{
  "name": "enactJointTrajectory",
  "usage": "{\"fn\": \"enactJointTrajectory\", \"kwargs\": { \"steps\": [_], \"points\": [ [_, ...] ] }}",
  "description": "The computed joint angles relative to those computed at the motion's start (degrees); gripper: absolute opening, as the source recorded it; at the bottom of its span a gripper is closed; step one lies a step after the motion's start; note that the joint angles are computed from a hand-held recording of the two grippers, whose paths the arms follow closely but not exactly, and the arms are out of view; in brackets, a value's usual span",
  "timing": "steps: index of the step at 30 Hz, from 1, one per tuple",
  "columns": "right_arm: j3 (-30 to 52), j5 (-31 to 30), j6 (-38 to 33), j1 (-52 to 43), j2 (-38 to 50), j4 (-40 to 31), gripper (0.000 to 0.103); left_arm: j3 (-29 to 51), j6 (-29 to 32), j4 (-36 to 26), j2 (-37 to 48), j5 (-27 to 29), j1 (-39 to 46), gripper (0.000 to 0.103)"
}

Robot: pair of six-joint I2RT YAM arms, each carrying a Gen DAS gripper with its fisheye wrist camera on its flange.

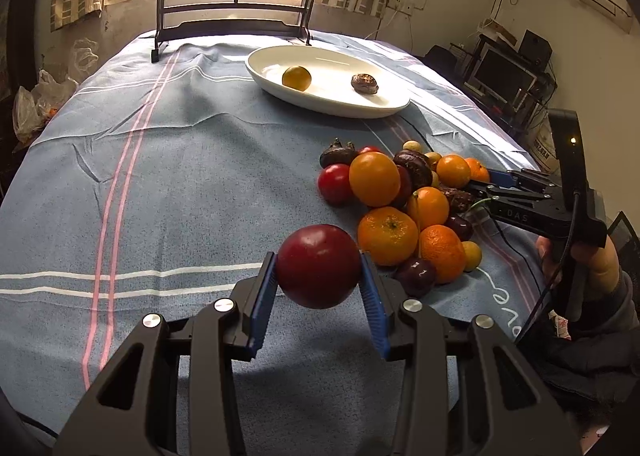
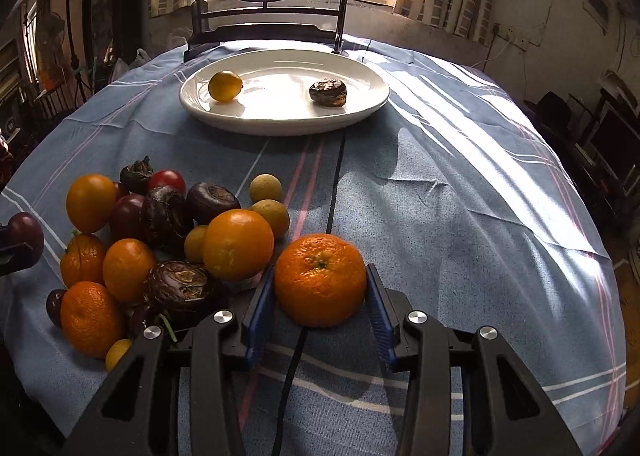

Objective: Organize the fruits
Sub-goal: 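Grasp the red apple with the left gripper while the right gripper grasps an orange, then set the red apple and orange on the white plate, opening both grippers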

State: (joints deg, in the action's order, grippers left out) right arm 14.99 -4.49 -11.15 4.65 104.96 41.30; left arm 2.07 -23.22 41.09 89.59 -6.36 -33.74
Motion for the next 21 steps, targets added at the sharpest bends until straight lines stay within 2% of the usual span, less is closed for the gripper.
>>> {"fn": "enactJointTrajectory", "kwargs": {
  "steps": [5, 9, 11, 16, 21],
  "points": [
    [-3.7, -10.0, -0.6, -11.3, -5.4, 1.1, 0.044, -0.7, -0.1, -4.7, -7.8, -0.6, 0.3, 0.04],
    [-2.3, -17.9, -2.7, -18.7, -10.7, -5.8, 0.044, 0.7, 0.4, -6.9, -9.9, -0.6, 0.8, 0.04],
    [-1.1, -20.4, -3.2, -19.2, -13.8, -9.5, 0.044, 2.9, 1.4, -8.8, -10.2, -0.3, 1.6, 0.04],
    [7.7, -19.4, -1.4, -12.7, -16.3, -17.5, 0.044, 13.4, 6.4, -12.3, -5.8, 3.6, 6.3, 0.04],
    [24.9, -16.1, 2.3, -5.0, -4.4, -25.0, 0.044, 33.5, 8.5, -18.9, 10.1, 10.4, 11.0, 0.04]
  ]
}}
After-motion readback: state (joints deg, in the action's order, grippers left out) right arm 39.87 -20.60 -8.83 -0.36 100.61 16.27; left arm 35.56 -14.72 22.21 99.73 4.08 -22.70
